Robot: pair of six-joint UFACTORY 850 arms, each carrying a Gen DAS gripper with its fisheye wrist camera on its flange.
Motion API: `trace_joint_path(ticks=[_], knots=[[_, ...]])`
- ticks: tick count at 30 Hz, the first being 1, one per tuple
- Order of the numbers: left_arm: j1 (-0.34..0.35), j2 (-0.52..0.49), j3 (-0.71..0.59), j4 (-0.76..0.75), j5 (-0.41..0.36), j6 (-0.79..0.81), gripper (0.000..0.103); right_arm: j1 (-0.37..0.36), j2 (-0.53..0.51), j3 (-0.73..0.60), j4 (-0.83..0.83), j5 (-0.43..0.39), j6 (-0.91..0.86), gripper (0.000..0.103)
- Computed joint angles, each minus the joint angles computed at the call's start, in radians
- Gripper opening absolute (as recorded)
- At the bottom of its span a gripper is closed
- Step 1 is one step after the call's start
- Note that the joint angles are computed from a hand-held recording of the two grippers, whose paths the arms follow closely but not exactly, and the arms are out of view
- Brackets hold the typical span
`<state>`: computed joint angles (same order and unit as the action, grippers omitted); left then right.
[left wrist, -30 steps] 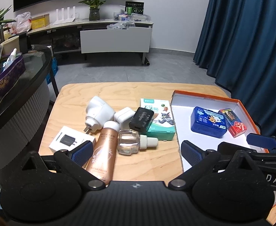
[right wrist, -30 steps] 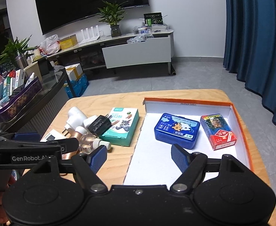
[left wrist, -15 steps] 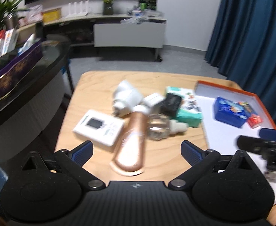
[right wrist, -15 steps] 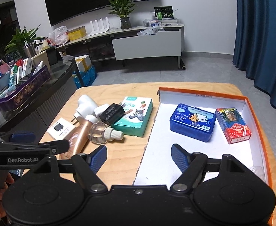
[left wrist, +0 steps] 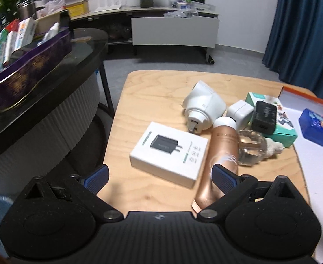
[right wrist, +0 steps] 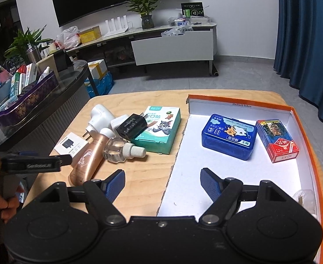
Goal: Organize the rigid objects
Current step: 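Grasp the white charger box with the left gripper, then lift the charger box with the left gripper while the right grasps the teal bandage box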
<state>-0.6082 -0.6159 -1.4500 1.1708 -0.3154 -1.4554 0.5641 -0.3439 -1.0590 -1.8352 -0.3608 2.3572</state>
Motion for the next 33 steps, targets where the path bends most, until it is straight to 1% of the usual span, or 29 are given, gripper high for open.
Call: trace_joint_path(ticks=[3, 6, 9, 12, 14, 16, 18, 20, 22, 24, 25, 27, 29, 31, 32, 33], knots=[[0.009, -0.031, -0.034, 0.019, 0.001, 0.031, 0.102, -0.003, -0.001, -0.002, 0.019, 0.000, -0.015, 0.089], [0.021, -0.058, -0.064, -0.017, 0.024, 0.109, 0.102, -0.007, -0.005, -0.006, 0.041, -0.001, -0.033, 0.089], [0.026, -0.072, -0.071, 0.002, 0.034, 0.149, 0.102, -0.013, -0.015, -0.018, 0.063, 0.006, -0.051, 0.089], [0.040, -0.080, -0.069, -0.007, 0.082, 0.157, 0.092, -0.020, -0.033, -0.036, 0.083, 0.014, -0.083, 0.089], [0.045, -0.074, -0.060, 0.014, 0.114, 0.124, 0.079, -0.028, -0.052, -0.060, 0.108, 0.023, -0.110, 0.089], [0.044, -0.066, -0.048, 0.066, 0.126, 0.078, 0.079, -0.036, -0.072, -0.085, 0.123, 0.036, -0.129, 0.089], [0.042, -0.055, -0.032, 0.148, 0.134, -0.011, 0.079, -0.041, -0.095, -0.112, 0.122, 0.044, -0.147, 0.089], [0.044, -0.043, -0.016, 0.186, 0.143, -0.082, 0.079, -0.048, -0.120, -0.146, 0.128, 0.063, -0.166, 0.089], [0.043, -0.022, 0.012, 0.299, 0.131, -0.229, 0.079, -0.056, -0.145, -0.181, 0.116, 0.099, -0.154, 0.089], [0.041, -0.002, 0.034, 0.351, 0.120, -0.299, 0.079, -0.054, -0.171, -0.217, 0.114, 0.120, -0.166, 0.089], [0.040, 0.011, 0.048, 0.375, 0.113, -0.331, 0.079, -0.049, -0.186, -0.237, 0.121, 0.114, -0.191, 0.089], [0.040, 0.031, 0.069, 0.402, 0.112, -0.377, 0.079, -0.038, -0.214, -0.271, 0.141, 0.071, -0.218, 0.089], [0.042, 0.052, 0.096, 0.480, 0.118, -0.460, 0.079, -0.044, -0.239, -0.306, 0.231, 0.046, -0.278, 0.089], [0.042, 0.066, 0.112, 0.540, 0.112, -0.523, 0.079, -0.043, -0.266, -0.341, 0.335, -0.032, -0.359, 0.089], [0.043, 0.072, 0.123, 0.596, 0.114, -0.584, 0.079, -0.044, -0.278, -0.357, 0.367, -0.057, -0.396, 0.089], [0.044, 0.073, 0.125, 0.638, 0.117, -0.635, 0.079, -0.049, -0.289, -0.372, 0.402, -0.058, -0.442, 0.089]])
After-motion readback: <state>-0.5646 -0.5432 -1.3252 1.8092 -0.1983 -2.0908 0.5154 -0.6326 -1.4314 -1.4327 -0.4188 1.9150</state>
